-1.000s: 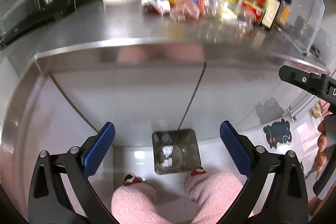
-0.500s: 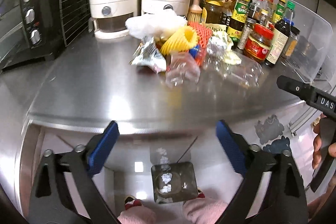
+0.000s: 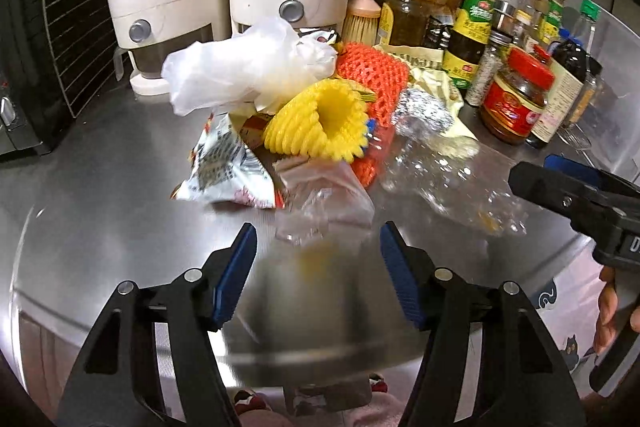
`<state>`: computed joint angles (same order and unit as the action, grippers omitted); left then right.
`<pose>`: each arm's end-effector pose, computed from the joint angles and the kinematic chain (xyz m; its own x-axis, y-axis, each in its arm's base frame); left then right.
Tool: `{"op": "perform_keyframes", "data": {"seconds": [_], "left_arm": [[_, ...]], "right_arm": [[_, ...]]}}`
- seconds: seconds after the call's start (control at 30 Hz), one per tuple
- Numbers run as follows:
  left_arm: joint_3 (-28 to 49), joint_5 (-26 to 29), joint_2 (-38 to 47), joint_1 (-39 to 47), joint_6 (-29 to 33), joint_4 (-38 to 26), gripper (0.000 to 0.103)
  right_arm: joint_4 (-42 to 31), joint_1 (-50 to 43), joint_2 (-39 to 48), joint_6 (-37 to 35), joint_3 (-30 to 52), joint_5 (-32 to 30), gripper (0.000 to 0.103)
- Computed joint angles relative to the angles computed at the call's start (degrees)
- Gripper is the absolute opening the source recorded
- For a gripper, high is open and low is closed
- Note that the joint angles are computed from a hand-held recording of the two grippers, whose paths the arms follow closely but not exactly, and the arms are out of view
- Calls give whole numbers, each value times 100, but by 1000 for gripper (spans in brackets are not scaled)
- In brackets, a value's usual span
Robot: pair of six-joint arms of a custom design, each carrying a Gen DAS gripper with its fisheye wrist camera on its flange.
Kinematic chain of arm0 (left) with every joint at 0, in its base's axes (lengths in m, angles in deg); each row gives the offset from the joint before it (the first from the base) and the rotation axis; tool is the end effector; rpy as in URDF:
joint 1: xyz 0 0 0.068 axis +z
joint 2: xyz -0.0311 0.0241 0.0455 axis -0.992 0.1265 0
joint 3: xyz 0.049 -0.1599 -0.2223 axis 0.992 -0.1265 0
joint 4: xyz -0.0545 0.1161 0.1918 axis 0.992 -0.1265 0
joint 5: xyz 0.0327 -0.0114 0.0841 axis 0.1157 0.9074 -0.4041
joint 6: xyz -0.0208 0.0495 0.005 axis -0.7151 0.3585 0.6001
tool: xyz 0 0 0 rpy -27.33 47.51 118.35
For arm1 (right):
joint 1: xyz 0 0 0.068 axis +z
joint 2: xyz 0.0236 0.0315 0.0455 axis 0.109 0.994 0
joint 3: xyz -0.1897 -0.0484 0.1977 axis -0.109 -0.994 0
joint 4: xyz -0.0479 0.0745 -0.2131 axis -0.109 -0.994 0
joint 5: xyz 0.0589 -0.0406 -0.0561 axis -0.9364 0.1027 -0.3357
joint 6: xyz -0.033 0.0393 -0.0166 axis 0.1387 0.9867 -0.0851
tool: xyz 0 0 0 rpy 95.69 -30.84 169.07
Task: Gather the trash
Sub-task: 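Move both tools back up toward the clear plastic bottle, then grasp the clear plastic bottle by its base with the right tool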
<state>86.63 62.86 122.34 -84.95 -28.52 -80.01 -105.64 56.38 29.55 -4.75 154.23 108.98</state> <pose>0.1836 -0.0157 0.3711 -0.7246 0.1688 -0.6682 0.3009 0.9497 -0.0864 0.1596 0.1683 0.3681 -0.7335 0.1440 -0.6643 -0.0136 0.9740 0.2261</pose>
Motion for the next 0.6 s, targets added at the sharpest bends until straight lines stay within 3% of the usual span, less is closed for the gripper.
{"op": "perform_keyframes", "data": {"seconds": [0.1, 0.23, 0.33, 0.4, 0.47, 0.53, 0.6], "left_arm": [[-16, -114, 182, -128, -91, 219, 58], [36, 2, 398, -128, -41, 251, 43], [22, -10, 399, -144, 63, 282, 33], [1, -47, 366, -163, 113, 300, 14], [-15, -70, 353, -154, 196, 262, 3], [-52, -26, 338, -91, 262, 250, 0], [-81, 109, 308, 63, 348, 212, 0]], "right_arm": [[241, -245, 38, -234, -134, -339, 94], [516, -339, 124, -385, -326, -875, 93], [512, -192, 192, -423, -332, -862, 91], [545, -111, 210, -395, -371, -864, 86], [572, -65, 244, -410, -398, -930, 79], [576, -28, 302, -410, -408, -962, 70], [641, 47, 308, -353, -468, -861, 68]]}}
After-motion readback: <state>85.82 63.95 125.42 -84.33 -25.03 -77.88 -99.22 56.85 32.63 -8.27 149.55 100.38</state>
